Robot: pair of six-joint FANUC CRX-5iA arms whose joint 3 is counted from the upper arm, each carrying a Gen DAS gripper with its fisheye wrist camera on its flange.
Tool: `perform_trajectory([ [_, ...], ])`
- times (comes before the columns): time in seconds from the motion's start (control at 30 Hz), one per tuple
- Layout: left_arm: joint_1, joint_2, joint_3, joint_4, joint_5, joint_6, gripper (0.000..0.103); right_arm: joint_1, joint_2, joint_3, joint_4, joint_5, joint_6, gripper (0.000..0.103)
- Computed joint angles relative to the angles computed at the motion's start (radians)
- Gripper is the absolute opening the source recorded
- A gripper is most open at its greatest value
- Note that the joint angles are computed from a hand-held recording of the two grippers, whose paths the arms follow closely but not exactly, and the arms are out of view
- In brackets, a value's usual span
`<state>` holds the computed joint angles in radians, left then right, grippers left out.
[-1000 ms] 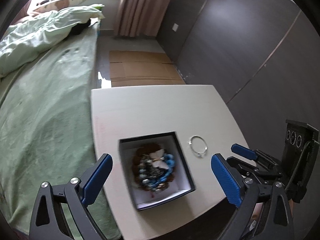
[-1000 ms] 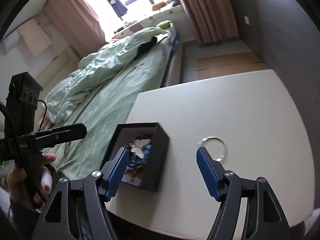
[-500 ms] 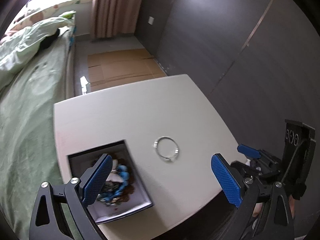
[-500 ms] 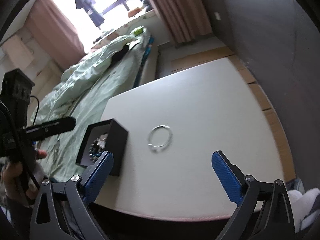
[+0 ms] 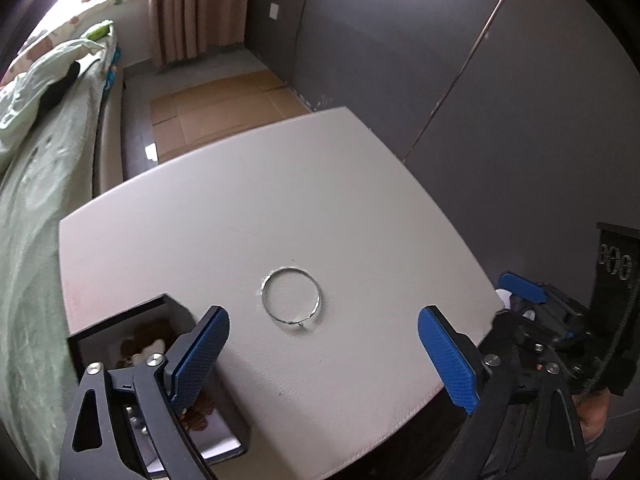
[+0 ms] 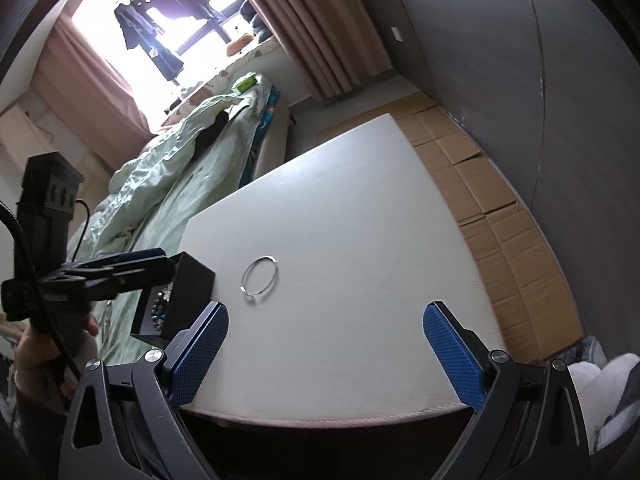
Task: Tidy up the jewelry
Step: 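Move the left gripper to the silver bangle and grasp it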
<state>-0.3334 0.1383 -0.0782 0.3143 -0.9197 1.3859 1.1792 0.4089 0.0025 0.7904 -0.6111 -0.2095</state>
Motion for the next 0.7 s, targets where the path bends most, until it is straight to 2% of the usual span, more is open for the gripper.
perform_trajectory([
  [0.2, -0.021, 0.068, 0.060, -0.051, -0.043, 0.054, 0.088, -0.010, -0.020, -0.050, 0.041, 0.037, -0.039, 0.099],
  [0.4, -0.036, 0.135, 0.123, -0.109, -0.098, 0.107, 0.079, -0.021, -0.037, -0.093, 0.087, 0.066, -0.092, 0.099],
  [0.53, -0.040, 0.164, 0.147, -0.126, -0.111, 0.123, 0.078, -0.028, -0.037, -0.103, 0.107, 0.078, -0.117, 0.099],
  [0.7, -0.046, 0.195, 0.179, -0.160, -0.135, 0.149, 0.072, -0.035, -0.042, -0.118, 0.116, 0.094, -0.141, 0.099],
])
